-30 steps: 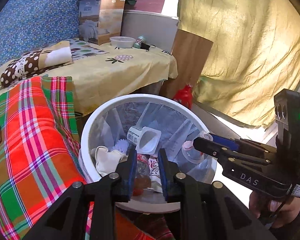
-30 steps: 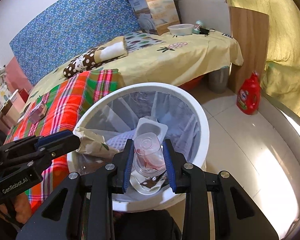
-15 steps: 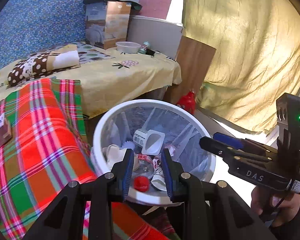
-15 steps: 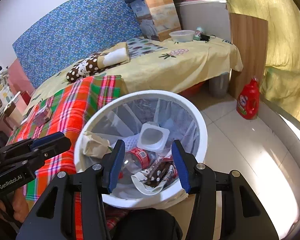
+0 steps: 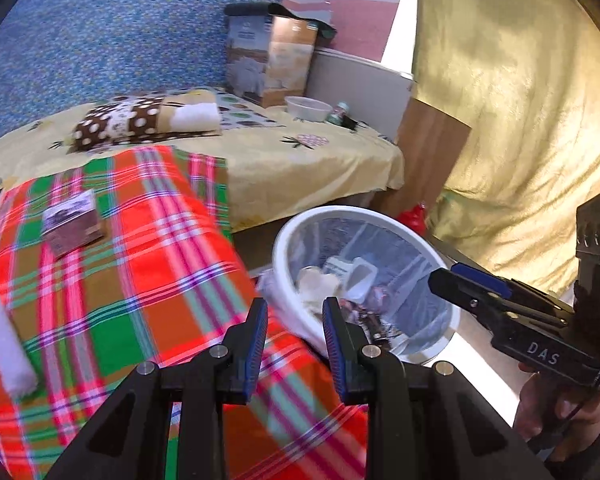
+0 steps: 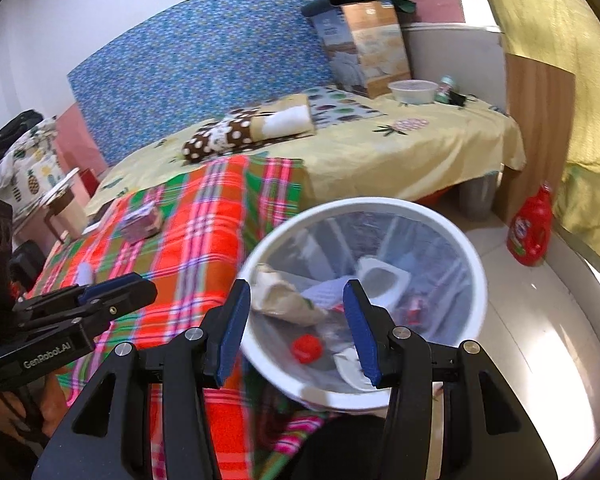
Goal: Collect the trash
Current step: 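Move both open tools back toward the remaining trash on the bed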
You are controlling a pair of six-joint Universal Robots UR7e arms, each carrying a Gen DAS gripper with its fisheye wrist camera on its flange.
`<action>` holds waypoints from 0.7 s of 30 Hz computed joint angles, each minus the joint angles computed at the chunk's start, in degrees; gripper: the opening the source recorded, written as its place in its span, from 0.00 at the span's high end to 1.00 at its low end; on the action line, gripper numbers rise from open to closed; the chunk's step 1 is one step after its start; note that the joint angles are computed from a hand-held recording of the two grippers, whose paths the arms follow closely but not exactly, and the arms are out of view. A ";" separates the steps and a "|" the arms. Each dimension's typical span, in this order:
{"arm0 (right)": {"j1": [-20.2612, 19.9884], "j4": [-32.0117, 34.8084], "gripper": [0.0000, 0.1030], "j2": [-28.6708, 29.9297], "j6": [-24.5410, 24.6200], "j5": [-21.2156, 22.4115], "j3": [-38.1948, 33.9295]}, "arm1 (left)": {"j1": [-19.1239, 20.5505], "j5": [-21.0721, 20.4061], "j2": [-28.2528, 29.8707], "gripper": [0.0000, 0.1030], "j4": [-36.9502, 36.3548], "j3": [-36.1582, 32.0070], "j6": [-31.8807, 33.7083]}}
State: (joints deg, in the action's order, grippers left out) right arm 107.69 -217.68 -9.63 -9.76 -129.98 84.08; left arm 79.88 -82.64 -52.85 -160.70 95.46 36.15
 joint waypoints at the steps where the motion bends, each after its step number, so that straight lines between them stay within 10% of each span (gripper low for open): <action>1: 0.08 0.40 0.51 0.08 -0.08 0.31 -0.19 | 0.33 0.18 -0.32 0.73 -0.04 -0.03 -0.24; 21: 2.97 9.57 0.51 4.41 -4.45 7.66 -9.76 | 4.96 4.00 -5.02 0.73 -4.70 -0.05 -3.08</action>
State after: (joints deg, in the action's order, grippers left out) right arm 110.66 -208.11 -5.21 -14.22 -122.32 74.32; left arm 84.85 -78.64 -57.86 -165.40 95.42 33.07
